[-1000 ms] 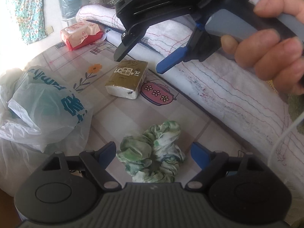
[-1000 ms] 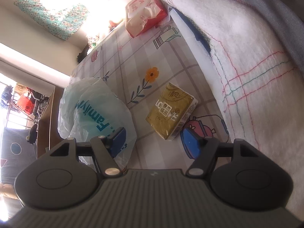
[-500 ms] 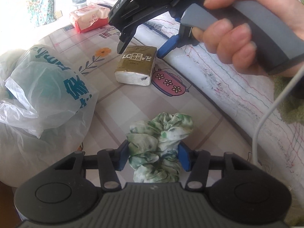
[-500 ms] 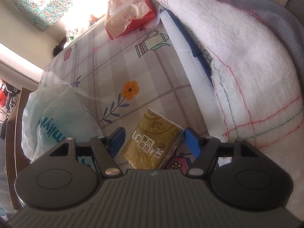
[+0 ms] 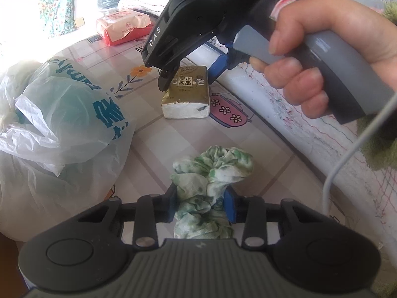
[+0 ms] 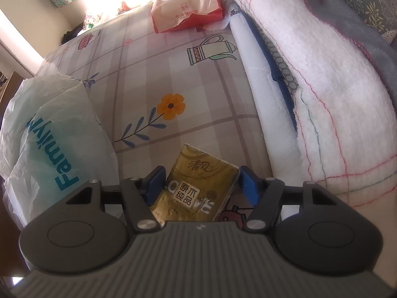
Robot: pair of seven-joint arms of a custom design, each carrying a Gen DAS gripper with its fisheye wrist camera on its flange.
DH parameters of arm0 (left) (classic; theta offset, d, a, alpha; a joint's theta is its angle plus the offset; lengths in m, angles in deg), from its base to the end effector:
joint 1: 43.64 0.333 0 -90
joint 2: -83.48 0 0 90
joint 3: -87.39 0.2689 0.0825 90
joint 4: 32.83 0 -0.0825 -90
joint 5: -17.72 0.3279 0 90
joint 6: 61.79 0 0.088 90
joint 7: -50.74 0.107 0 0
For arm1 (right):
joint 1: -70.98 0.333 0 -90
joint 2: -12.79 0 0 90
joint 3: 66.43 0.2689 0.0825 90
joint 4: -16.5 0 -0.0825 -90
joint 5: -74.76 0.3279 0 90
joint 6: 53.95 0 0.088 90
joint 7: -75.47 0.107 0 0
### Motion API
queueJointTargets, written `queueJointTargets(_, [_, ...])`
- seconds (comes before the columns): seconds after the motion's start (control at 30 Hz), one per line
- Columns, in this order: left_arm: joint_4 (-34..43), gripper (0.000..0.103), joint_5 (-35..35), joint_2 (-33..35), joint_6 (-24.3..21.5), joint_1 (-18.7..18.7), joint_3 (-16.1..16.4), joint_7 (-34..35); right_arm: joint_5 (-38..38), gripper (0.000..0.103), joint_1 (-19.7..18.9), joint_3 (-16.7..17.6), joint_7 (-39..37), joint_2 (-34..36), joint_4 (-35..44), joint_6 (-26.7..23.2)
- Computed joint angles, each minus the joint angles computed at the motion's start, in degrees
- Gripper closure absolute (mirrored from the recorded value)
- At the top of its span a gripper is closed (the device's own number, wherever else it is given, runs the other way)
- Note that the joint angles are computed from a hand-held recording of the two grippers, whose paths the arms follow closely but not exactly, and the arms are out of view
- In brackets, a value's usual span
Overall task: Organize soft objects
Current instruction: 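Close the right gripper on the gold tissue pack while the left holds the scrunchie, then carry the scrunchie and tissue pack with both grippers into the box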
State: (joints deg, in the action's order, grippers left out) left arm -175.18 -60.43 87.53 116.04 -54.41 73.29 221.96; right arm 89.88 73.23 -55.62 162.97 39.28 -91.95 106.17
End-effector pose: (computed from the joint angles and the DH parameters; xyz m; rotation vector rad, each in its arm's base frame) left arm 0.4216 -0.1055 0.2851 -1.4207 2.3763 -0.7273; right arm 0.5973 0.1162 0.3065 -1.8861 1.8776 -0.1475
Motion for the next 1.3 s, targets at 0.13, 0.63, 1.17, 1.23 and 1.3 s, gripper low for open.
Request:
queueJointTargets(0.13, [-0.8,0.069,-1.1,-1.5,-2.6,0.7,0.8,1.0,8.1,0.044,-4.7,4.6,-5.0,-2.0,-2.9,1.2])
queueJointTargets(0.63, [-12.7,0.070,-1.1,-25.5,-16.6,3.4,10.4,2.6,57.9,0.044,-9.2,10.6,-40.1,-29.5,-17.7,-0.6])
queueJointTargets(1.17, [-15.9,0.069,26.7,-35.3,-8.7,25.7,22.7,-15.9,44.7,0.043,18.0,9.8,-34.0,-8.4,12.1,-13.3])
queueJointTargets(1.23, [-13.9,0.068,31.2,-32.1,-9.1,27.8,23.9,-17.6,37.6,0.043,21.9,8.1,-26.8,-2.3,19.1,-16.0])
queueJointTargets(1.3, [-12.5,0.068,35.6,-29.0,-9.2,29.7,24.1,-20.4,30.0,0.043,25.6,7.2,-19.1,3.5,25.6,-18.0])
